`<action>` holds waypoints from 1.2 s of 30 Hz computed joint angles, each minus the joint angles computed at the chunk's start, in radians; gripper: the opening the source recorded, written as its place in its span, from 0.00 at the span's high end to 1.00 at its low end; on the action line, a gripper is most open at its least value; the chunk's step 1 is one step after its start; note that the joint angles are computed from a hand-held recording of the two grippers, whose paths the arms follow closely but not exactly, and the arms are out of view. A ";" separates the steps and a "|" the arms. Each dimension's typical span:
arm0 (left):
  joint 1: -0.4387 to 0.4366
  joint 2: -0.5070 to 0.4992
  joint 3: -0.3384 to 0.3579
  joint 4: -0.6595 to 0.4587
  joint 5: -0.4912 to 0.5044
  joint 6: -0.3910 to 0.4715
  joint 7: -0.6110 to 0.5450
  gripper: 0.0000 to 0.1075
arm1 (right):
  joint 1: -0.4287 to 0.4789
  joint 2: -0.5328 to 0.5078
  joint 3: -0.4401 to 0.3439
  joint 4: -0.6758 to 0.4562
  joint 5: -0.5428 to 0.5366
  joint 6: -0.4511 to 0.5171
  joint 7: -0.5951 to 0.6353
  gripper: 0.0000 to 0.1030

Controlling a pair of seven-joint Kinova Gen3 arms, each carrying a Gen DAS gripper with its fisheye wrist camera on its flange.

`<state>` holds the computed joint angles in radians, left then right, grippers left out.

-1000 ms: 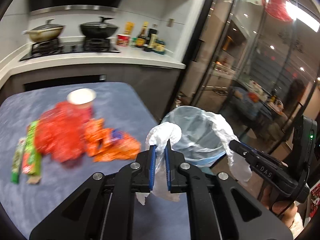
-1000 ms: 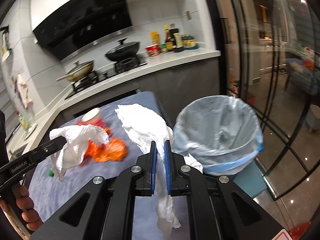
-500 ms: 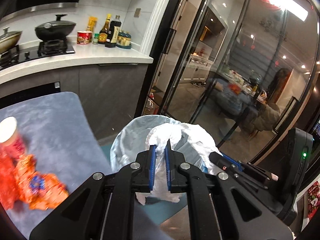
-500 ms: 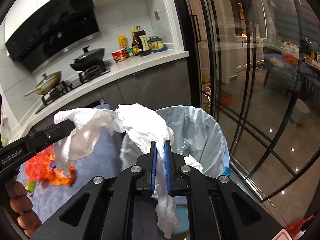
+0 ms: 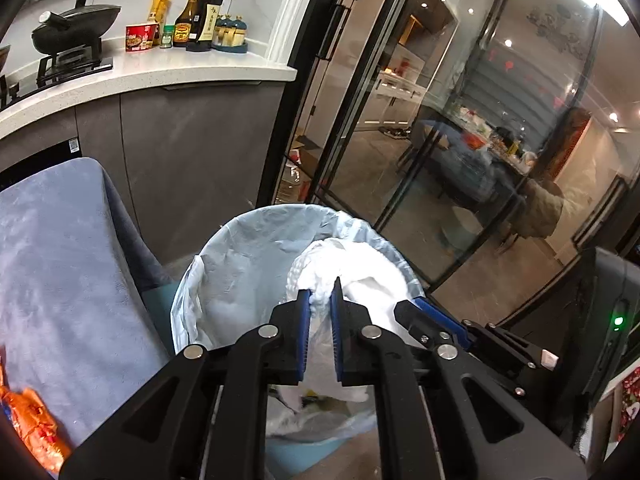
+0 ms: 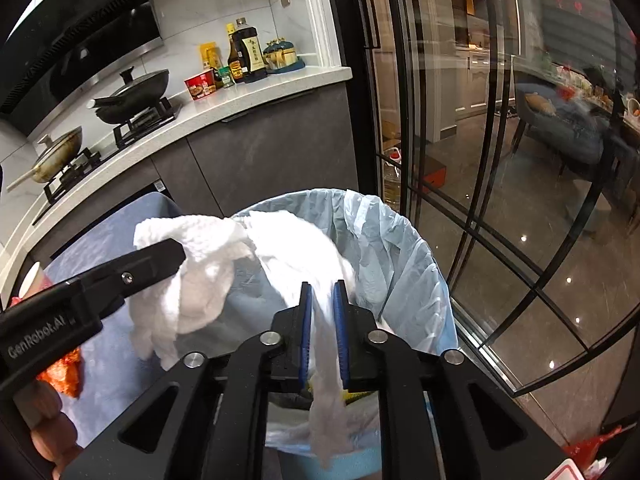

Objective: Collect trash
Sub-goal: 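Carry both tissues over the bin and open both tools to drop them, then move both tools back over the wasabi tube and green box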

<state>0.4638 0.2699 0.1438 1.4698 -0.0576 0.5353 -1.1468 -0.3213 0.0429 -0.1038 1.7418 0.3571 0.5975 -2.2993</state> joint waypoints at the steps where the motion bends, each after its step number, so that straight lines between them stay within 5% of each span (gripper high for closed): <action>1: 0.017 0.014 -0.015 -0.012 -0.024 0.012 0.021 0.80 | 0.008 0.006 -0.007 0.000 0.002 -0.005 -0.003 0.73; 3: 0.040 0.025 -0.038 -0.015 -0.058 0.011 0.063 0.58 | -0.007 0.010 0.004 0.007 0.035 -0.015 -0.041 0.64; 5: 0.052 0.026 -0.054 -0.007 -0.085 0.002 0.101 0.52 | -0.007 0.006 0.005 0.014 0.042 -0.027 -0.052 0.63; 17: 0.055 -0.045 -0.073 0.053 -0.192 -0.019 0.217 0.46 | -0.010 -0.039 -0.020 0.029 0.079 -0.035 -0.093 0.60; 23: 0.084 -0.111 -0.077 0.103 -0.340 0.011 0.335 0.46 | -0.019 -0.081 -0.060 0.033 0.081 -0.032 -0.096 0.60; 36: -0.074 -0.365 0.021 0.308 -0.414 0.093 0.471 0.41 | -0.113 -0.110 -0.193 -0.011 0.163 0.030 -0.166 0.55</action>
<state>0.3895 -0.0947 0.1644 1.7779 -0.4718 0.6286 -0.6761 -0.4346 -0.0672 -0.2963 1.7308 0.5204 0.6277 -2.4657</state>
